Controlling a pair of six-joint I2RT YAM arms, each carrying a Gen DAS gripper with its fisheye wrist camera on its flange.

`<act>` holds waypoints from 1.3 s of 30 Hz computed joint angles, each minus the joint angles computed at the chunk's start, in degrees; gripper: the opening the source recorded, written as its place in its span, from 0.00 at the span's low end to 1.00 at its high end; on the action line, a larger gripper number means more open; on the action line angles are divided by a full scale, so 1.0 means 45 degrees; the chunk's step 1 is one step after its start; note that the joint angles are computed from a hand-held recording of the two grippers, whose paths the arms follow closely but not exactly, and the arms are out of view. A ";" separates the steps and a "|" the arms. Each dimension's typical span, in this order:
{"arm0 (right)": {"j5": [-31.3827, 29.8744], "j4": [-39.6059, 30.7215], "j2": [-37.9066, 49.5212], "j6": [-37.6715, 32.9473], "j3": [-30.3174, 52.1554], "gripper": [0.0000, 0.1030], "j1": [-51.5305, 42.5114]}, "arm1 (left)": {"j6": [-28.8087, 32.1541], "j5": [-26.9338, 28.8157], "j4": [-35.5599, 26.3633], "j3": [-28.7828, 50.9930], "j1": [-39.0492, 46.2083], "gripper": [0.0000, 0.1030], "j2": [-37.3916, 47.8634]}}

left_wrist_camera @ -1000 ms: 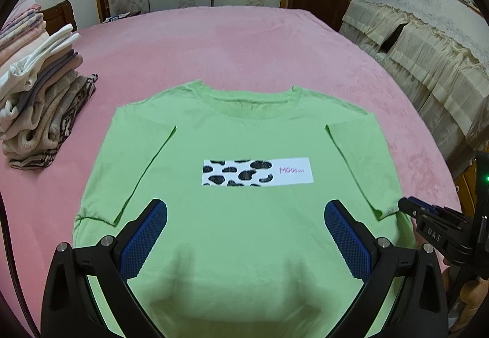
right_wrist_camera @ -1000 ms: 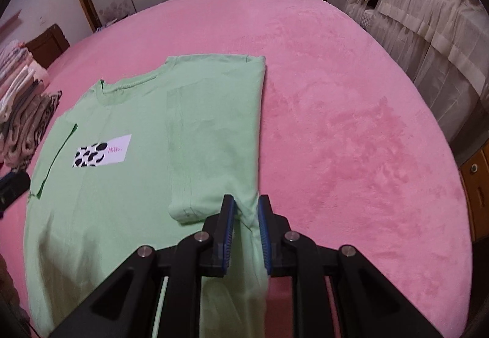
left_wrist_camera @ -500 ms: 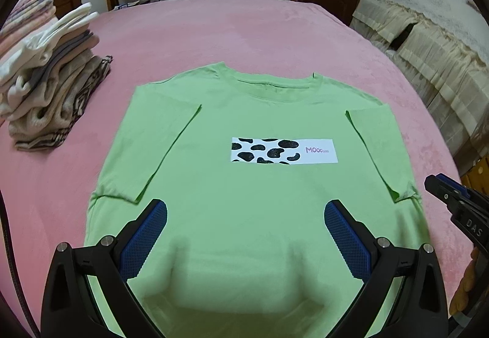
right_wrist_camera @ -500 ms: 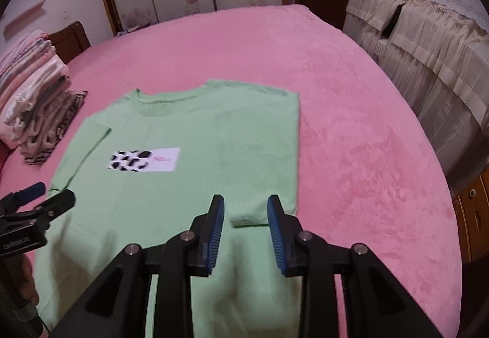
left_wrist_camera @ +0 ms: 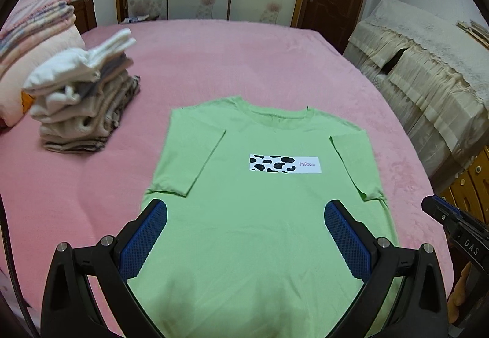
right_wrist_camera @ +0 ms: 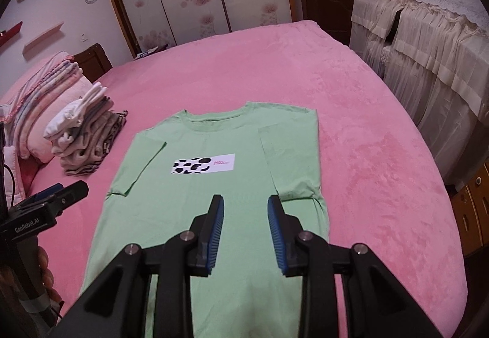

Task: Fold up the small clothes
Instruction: 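Open the right tool and withdraw from the folded shirt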

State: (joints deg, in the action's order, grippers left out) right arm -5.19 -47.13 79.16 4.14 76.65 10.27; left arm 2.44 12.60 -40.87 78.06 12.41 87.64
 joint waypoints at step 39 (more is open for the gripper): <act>0.4250 -0.4596 -0.8075 0.3347 -0.3872 0.46 0.4879 | 0.7387 0.3361 -0.4248 -0.4831 0.7585 0.99 -0.7210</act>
State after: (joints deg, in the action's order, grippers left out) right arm 13.94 -67.82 42.82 19.20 59.22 32.23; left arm 35.68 27.72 -59.98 56.32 46.54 55.20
